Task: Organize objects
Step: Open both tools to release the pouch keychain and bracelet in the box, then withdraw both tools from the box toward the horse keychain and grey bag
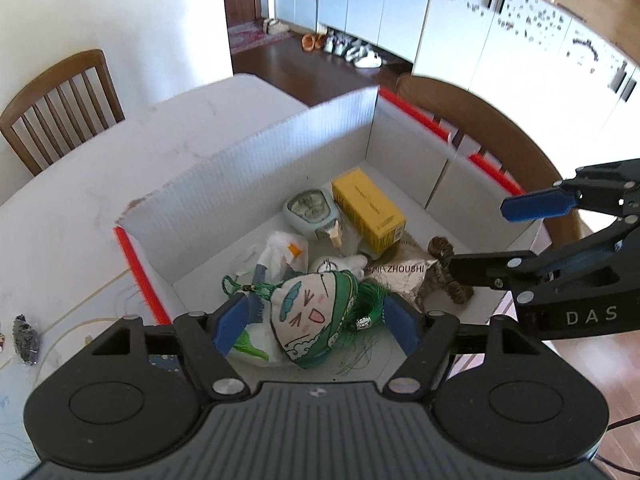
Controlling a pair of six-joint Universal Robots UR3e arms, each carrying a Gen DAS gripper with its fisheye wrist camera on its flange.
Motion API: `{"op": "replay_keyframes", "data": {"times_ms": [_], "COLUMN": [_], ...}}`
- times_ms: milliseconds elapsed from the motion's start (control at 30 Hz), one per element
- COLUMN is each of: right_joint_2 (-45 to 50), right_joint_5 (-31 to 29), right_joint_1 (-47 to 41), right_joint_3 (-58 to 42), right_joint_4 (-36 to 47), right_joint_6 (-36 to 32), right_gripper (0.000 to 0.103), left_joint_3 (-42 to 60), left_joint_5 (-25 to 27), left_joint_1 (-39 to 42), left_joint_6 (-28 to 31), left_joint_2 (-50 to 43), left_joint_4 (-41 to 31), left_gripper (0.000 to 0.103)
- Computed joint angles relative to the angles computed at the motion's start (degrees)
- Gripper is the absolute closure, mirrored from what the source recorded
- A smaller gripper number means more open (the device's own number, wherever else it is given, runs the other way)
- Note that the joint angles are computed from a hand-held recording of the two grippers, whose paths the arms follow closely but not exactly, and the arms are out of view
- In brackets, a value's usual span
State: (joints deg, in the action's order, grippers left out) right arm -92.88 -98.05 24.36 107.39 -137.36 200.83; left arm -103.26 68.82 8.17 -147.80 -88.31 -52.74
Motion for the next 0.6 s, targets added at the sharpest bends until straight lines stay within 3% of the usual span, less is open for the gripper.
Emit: {"op": "replay_keyframes", "data": {"times_ms": [300, 600], "right_joint_2": [0.7, 8.3], "right_joint_5": [-3.6, -7.7], "right_joint_1": [5.1, 13.0], "right_joint_3": [-4.8, -16.9], "right_joint_4": [1.0, 3.5], "right_joint_6": [3.2, 6.7], "right_gripper": [0.019, 0.009], "left_joint_3": [-2.5, -2.5], "left_joint_5": [-8.1, -14.8], "left_joint_1": [10.6, 25.6], "left_joint_6": [7.3, 17.9], "left_joint_2": [8.6, 15.7], "left_joint_4": [-7.6, -19.7], "left_gripper": [0.020, 0.016]}}
